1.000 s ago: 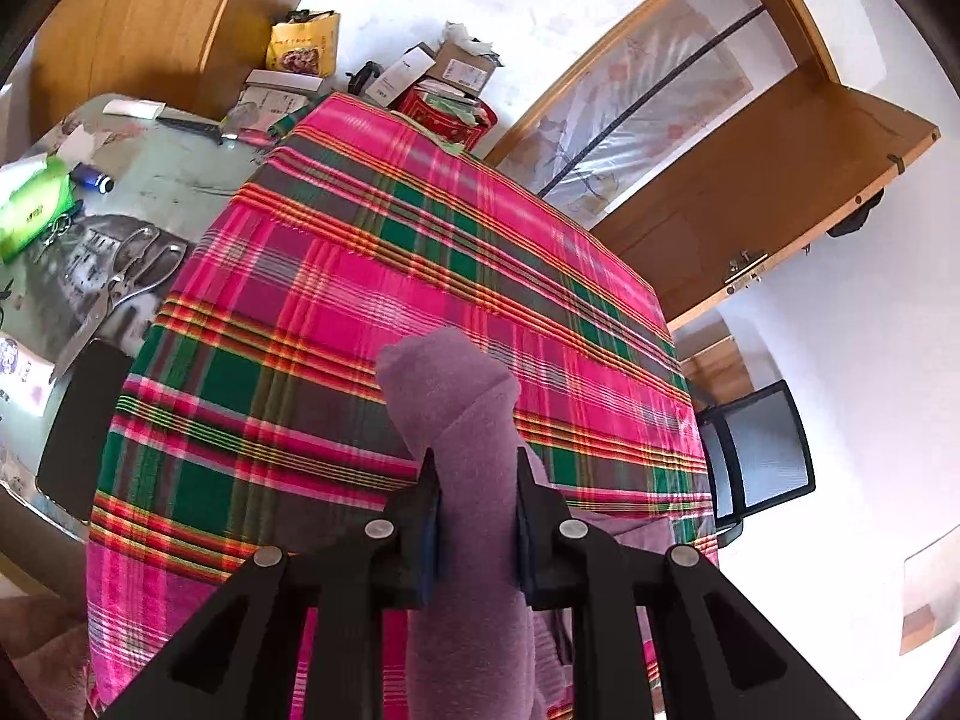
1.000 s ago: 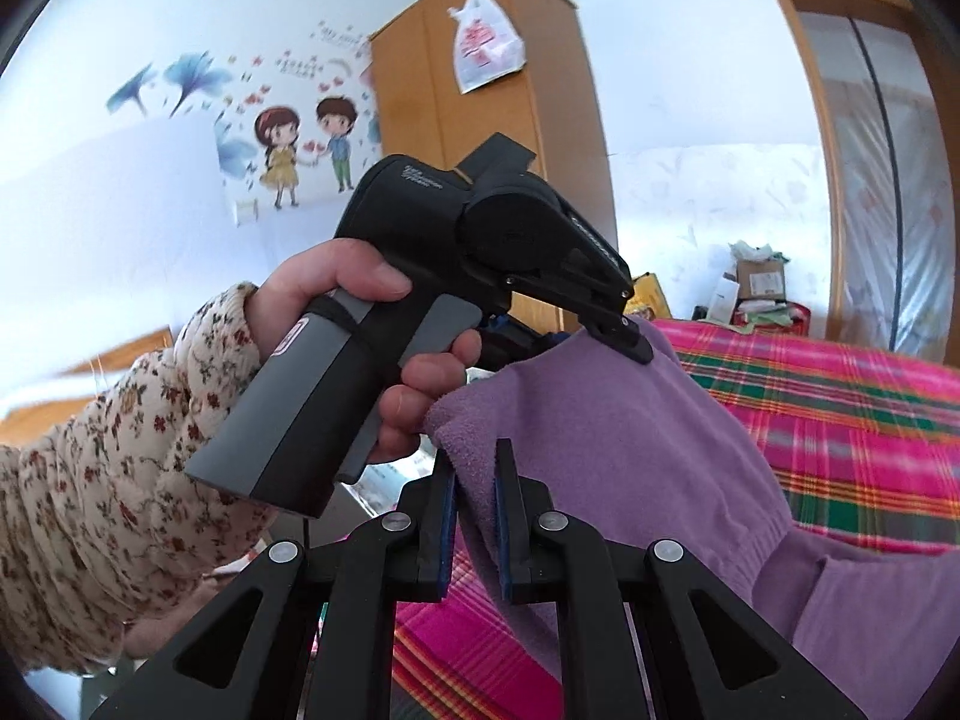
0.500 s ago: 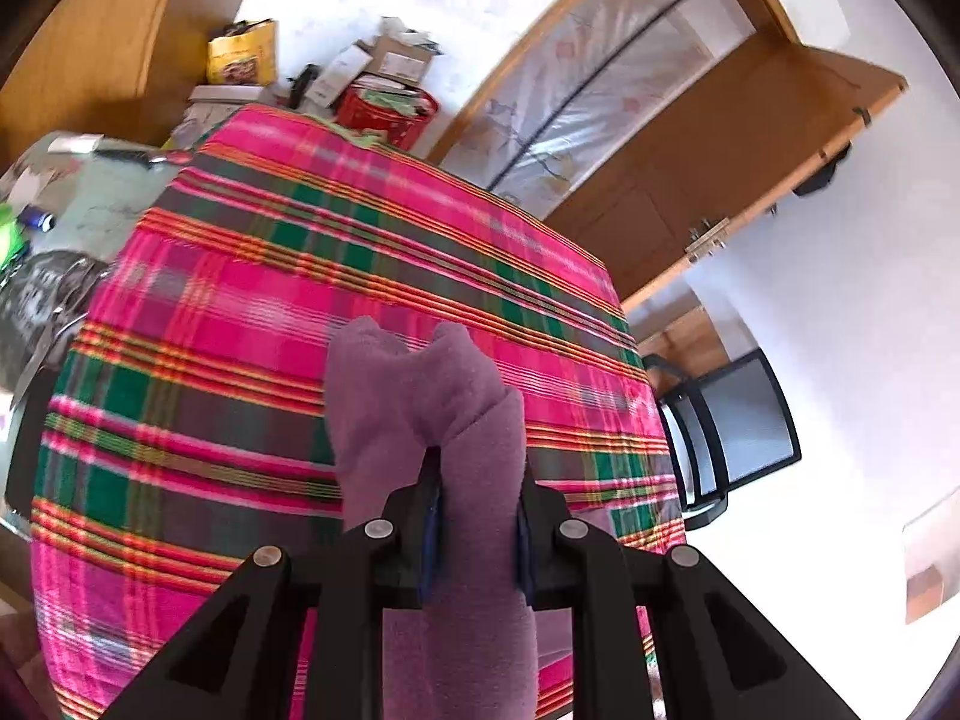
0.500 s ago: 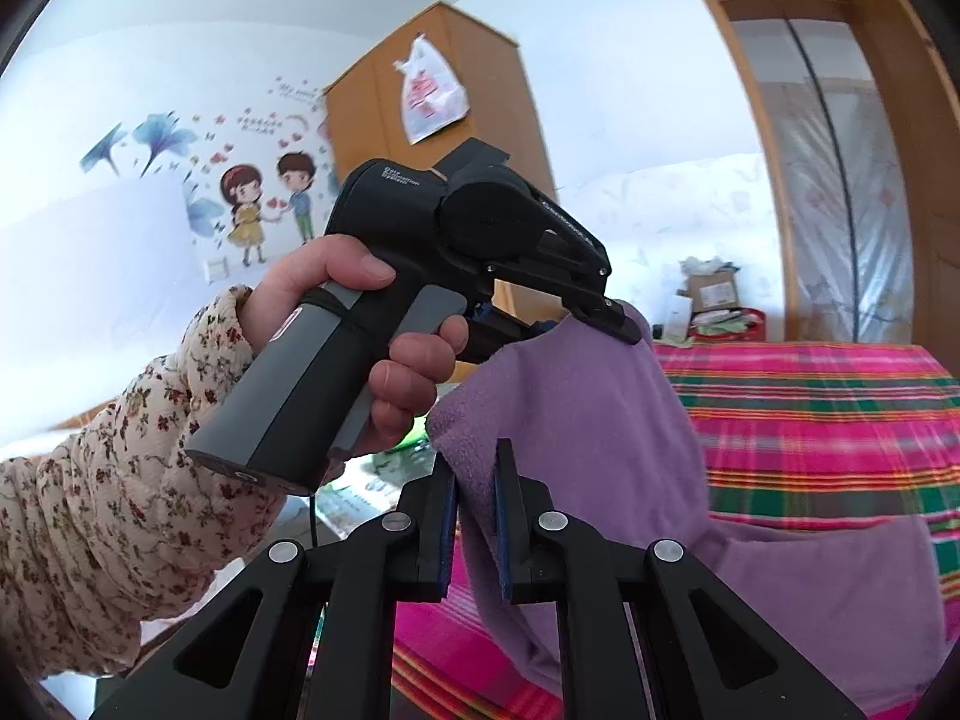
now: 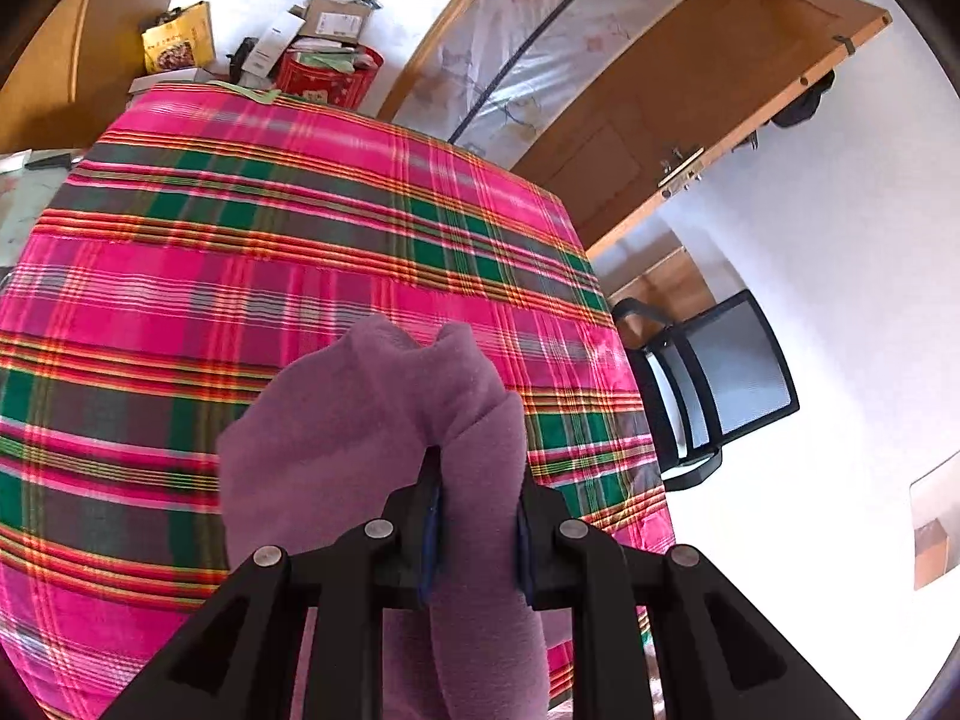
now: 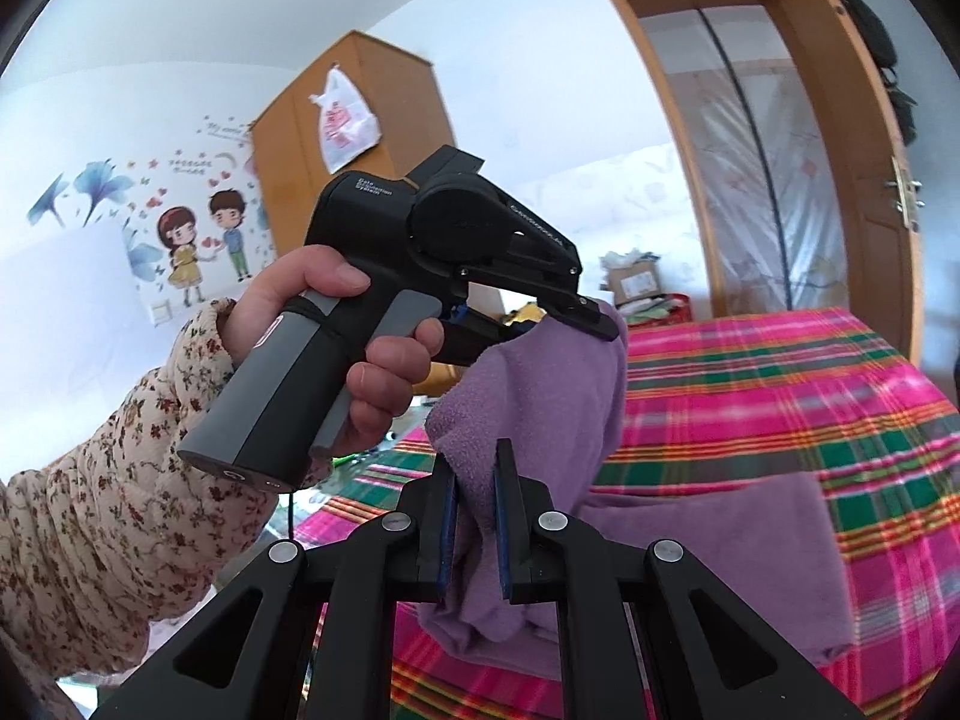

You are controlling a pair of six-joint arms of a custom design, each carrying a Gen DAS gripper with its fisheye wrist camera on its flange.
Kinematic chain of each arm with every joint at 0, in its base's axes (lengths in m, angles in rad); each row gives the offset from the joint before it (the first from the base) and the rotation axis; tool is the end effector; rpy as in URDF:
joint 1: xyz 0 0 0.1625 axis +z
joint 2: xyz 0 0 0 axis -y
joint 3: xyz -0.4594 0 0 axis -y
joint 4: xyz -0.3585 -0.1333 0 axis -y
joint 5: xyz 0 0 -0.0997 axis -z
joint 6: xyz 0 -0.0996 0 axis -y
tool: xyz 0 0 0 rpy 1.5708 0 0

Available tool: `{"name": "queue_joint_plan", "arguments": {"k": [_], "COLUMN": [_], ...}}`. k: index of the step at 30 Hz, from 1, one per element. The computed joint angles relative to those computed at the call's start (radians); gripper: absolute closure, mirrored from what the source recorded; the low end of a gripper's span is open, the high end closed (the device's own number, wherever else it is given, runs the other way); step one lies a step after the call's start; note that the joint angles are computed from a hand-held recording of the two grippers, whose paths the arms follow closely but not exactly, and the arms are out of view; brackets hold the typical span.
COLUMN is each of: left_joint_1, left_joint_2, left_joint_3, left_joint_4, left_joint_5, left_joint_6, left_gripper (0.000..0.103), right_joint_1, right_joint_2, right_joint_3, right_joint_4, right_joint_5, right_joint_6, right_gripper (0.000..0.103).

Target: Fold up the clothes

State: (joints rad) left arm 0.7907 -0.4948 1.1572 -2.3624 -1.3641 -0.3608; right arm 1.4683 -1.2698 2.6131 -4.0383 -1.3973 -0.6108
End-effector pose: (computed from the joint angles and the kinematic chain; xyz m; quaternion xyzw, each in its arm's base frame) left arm -0.4523 -0.6757 0.0763 0.2001 0.9722 -0.1096 0.0520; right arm 0.1140 -0.3622 0.2995 0.2566 -0.8043 0.5231 0.1167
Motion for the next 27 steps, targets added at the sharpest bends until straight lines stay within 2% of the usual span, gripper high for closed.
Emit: {"name": "queue_joint_plan", "arguments": {"k": [12, 27], "left_joint_1": [-0.022, -0.052], "left_joint_2": [0.088, 0.272], "left_joint_3": [-0.106, -0.328], "left_joint_4": [0.106, 0.311], "left_joint_5": [0.000, 0.022], "left_joint_6": [-0.015, -0.038], "left_gripper": [0.082, 0.081], "right_joint_1": [-0.123, -0.369], "right_joint_2": [-0.087, -0.205], "right_joint_3": [0.029, 0.070], "right_joint_4": [0.044, 0.128], "right_joint_5": [0.060, 0.161], "right_joint_6": [0.029, 0.085], "right_gripper": [0.092, 0.092]}}
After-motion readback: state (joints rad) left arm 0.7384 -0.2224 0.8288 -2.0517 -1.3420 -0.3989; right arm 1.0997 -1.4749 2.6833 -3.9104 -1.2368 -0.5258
